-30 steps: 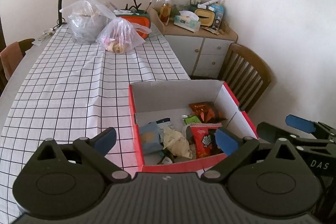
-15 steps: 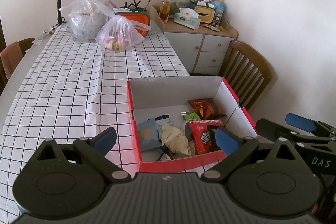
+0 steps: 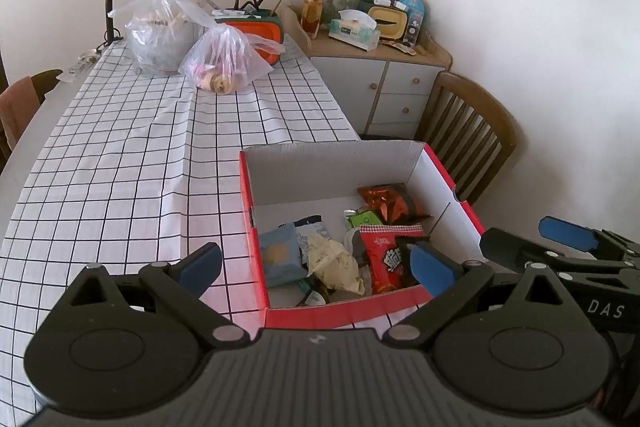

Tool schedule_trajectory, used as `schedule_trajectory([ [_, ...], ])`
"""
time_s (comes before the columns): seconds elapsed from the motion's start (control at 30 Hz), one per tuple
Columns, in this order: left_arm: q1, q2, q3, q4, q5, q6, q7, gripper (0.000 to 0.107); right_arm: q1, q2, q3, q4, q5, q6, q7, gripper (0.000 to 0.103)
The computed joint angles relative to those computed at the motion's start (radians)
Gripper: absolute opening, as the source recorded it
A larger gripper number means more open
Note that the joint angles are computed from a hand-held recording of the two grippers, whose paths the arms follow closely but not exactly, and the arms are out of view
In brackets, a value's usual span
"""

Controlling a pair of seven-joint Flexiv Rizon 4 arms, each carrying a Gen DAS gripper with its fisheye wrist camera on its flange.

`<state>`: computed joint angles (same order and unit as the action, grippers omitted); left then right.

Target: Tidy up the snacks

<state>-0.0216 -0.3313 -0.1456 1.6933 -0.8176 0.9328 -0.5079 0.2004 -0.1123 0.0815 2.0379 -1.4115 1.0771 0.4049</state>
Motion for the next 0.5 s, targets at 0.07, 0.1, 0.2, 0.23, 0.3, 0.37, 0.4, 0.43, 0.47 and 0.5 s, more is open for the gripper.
schedule_trajectory([
  [0.07,0.000,-0.005,0.001,-0.004,0.003,-0.002,-0.006,0.101,-0.002,0.000,0.000,0.001,0.009,0.004,-0.009,0.103],
  [0.1,0.000,-0.007,0.002,-0.006,0.006,-0.003,-0.010,0.101,-0.002,-0.001,0.000,0.000,0.012,0.004,-0.012,0.103],
  [0.2,0.001,-0.012,0.001,-0.011,0.011,-0.004,-0.017,0.101,-0.001,-0.006,-0.002,-0.002,0.020,0.009,-0.020,0.103],
  [0.23,0.003,-0.014,0.002,-0.014,0.014,-0.007,-0.019,0.101,-0.001,-0.007,-0.002,-0.003,0.023,0.010,-0.023,0.103],
  [0.3,0.005,-0.018,0.003,-0.021,0.021,-0.014,-0.025,0.101,0.000,-0.009,-0.003,-0.004,0.029,0.011,-0.027,0.103],
  [0.37,0.007,-0.022,0.003,-0.026,0.028,-0.019,-0.031,0.101,0.001,-0.011,-0.004,-0.005,0.035,0.013,-0.031,0.103],
  [0.4,0.008,-0.022,0.003,-0.027,0.030,-0.019,-0.031,0.101,0.002,-0.012,-0.003,-0.006,0.039,0.011,-0.033,0.103],
  [0.43,0.008,-0.023,0.002,-0.027,0.031,-0.019,-0.031,0.101,0.003,-0.013,-0.004,-0.007,0.044,0.011,-0.037,0.103],
  [0.47,0.010,-0.023,0.001,-0.027,0.030,-0.020,-0.030,0.101,0.004,-0.014,-0.004,-0.008,0.046,0.012,-0.037,0.103],
  [0.5,0.009,-0.023,0.001,-0.027,0.030,-0.019,-0.031,0.101,0.005,-0.014,-0.005,-0.008,0.048,0.012,-0.039,0.103],
])
